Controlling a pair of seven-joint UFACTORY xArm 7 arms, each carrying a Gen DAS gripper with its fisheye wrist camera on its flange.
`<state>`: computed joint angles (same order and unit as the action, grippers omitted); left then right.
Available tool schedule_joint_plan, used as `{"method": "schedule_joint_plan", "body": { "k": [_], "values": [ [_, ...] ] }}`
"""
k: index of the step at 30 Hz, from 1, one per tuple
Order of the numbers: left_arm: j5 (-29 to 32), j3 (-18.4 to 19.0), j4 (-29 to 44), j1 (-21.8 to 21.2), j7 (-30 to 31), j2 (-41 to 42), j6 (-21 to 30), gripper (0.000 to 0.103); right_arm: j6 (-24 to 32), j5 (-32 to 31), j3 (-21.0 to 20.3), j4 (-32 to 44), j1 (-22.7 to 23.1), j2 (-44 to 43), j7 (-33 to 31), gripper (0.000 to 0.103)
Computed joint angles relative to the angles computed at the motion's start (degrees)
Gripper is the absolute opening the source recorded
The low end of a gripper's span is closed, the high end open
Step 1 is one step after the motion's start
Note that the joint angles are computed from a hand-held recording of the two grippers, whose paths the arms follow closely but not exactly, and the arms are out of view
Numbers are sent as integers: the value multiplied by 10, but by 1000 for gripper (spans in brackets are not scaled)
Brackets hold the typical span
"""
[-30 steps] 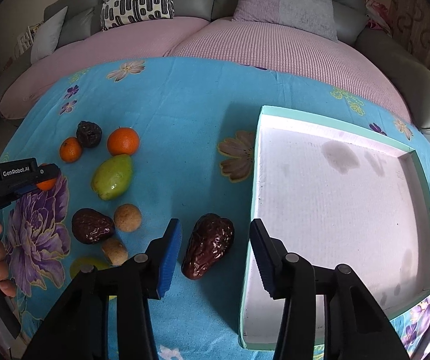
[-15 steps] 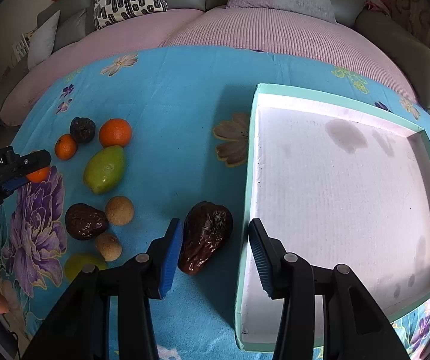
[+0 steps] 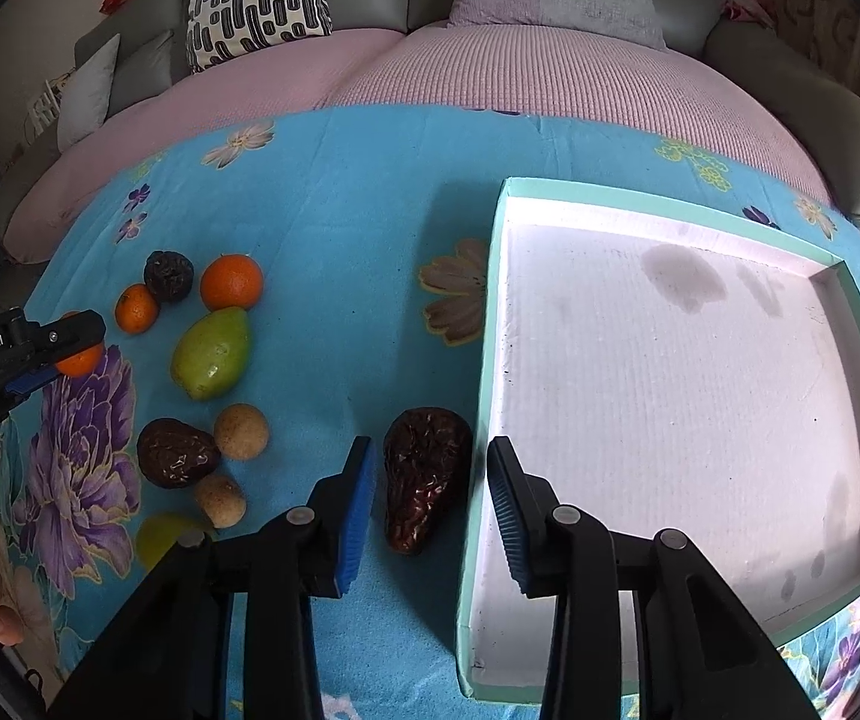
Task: Organize fruits
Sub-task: 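Close the right tool on the large red date while the left tool holds the orange, then carry the orange and date into the tray and open both tools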
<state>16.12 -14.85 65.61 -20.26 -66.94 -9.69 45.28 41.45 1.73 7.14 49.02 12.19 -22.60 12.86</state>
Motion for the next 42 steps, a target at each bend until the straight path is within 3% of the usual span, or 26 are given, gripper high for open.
{"method": "schedule_joint_plan", "body": {
  "k": [5, 10, 17, 24, 31, 34, 38, 42],
  "values": [
    [-4, 1, -3, 0, 2, -3, -1, 37, -19, 44, -21, -10, 16, -24, -26, 40],
    [-7, 0, -1, 0, 3, -4, 1, 37, -4, 51, -14, -3, 20, -16, -42, 40],
    [-4, -2, 2, -1, 1, -1, 4, 37, 21, 4, 11, 2, 6, 1, -14, 38],
    [0, -2, 5, -3, -4, 2, 9, 37, 19, -115, 53, 5, -4, 17, 21, 38],
    [3, -2, 9, -6, -5, 5, 12, 37, 12, -166, 55, 2, 4, 25, 30, 36],
    [5, -2, 9, -6, -6, 5, 11, 37, -5, -102, 25, -2, 24, 23, 3, 35],
    [12, -4, 12, -7, -8, 5, 9, 37, -29, 62, -36, -13, 66, 9, -86, 35],
    [19, -9, 27, -15, 0, 15, 5, 37, -45, 137, -48, -17, 69, -14, -129, 35]
  ]
}}
